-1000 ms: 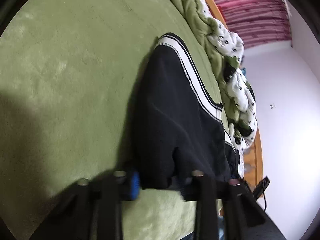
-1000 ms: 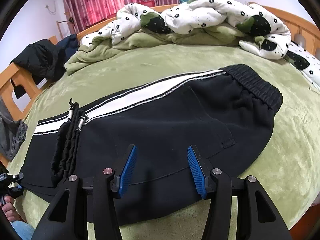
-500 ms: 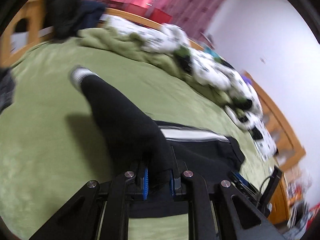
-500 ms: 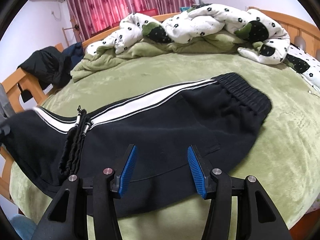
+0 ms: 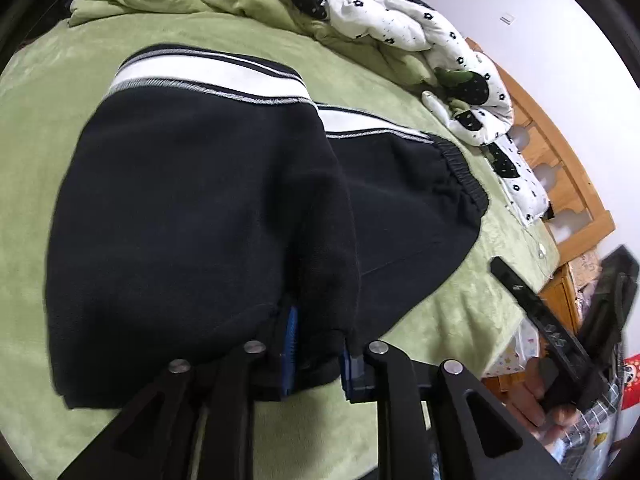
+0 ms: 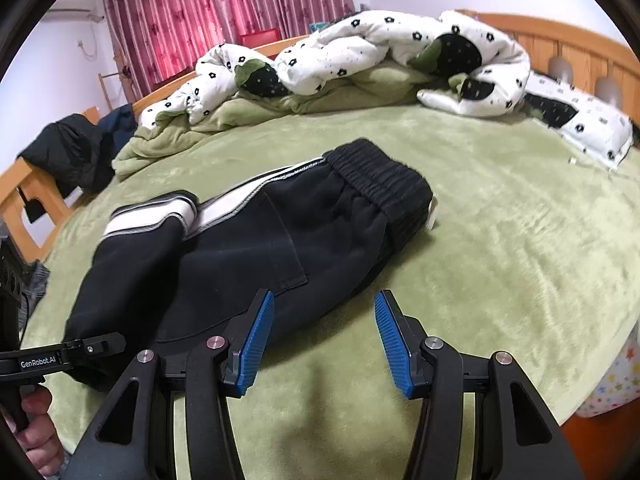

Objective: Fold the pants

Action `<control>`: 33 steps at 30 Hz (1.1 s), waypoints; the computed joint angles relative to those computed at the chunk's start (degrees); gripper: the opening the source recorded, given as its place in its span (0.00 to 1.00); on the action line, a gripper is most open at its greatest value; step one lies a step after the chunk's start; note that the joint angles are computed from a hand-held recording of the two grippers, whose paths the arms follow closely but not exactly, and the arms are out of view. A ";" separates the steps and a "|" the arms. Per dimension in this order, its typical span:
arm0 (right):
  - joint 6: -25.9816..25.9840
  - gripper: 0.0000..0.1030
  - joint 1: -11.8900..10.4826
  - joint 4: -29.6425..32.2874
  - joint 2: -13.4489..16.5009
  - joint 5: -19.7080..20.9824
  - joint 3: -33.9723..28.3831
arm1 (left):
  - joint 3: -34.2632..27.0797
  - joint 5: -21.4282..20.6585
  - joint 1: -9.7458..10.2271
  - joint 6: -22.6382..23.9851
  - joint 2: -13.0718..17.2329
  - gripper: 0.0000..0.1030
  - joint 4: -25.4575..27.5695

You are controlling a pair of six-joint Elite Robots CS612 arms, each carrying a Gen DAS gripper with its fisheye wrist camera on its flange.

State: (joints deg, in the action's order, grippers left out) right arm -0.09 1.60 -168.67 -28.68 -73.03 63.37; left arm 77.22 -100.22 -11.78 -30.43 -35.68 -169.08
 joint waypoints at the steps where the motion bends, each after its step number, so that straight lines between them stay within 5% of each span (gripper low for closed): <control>1: -0.22 0.51 0.07 0.55 0.15 0.72 -0.33 | 0.91 -0.78 0.28 0.93 -0.82 0.30 -0.73; 5: -3.26 0.51 0.77 2.88 0.61 3.01 -1.59 | 5.58 -0.90 1.19 -0.40 -2.82 0.55 -10.69; 8: -4.57 0.51 1.29 5.55 1.03 7.72 -2.87 | 8.67 2.40 2.05 -1.85 -4.13 0.57 -14.51; 14: -4.07 0.55 2.96 14.90 4.19 15.27 -9.81 | 10.59 11.99 4.00 -11.58 -5.16 0.56 -12.04; 19: -2.55 0.56 4.86 28.60 9.10 16.28 -19.69 | 10.57 8.85 5.77 -18.15 -4.45 0.56 -14.78; 20: -2.36 0.51 5.11 31.03 10.09 16.73 -21.56 | 10.46 7.81 6.13 -19.59 -4.14 0.56 -15.76; 21: -3.01 0.25 5.22 32.24 10.78 18.53 -22.63 | 10.39 7.39 6.27 -20.39 -3.97 0.56 -16.09; 23: -5.96 0.15 5.58 29.21 9.76 17.57 -20.68 | 10.21 7.10 6.23 -21.54 -3.59 0.56 -16.64; 27: -10.13 0.14 5.25 16.78 6.28 14.88 -14.67 | 9.73 6.75 6.06 -21.48 -3.18 0.56 -17.02; 33: -14.04 0.13 3.54 13.27 6.36 5.90 -18.22 | 8.82 5.46 5.81 -18.70 -2.93 0.56 -15.08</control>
State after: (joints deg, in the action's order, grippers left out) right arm -14.12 5.14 -155.40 -22.32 -67.13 45.15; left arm 86.03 -94.76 -5.97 -49.13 -38.61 -184.15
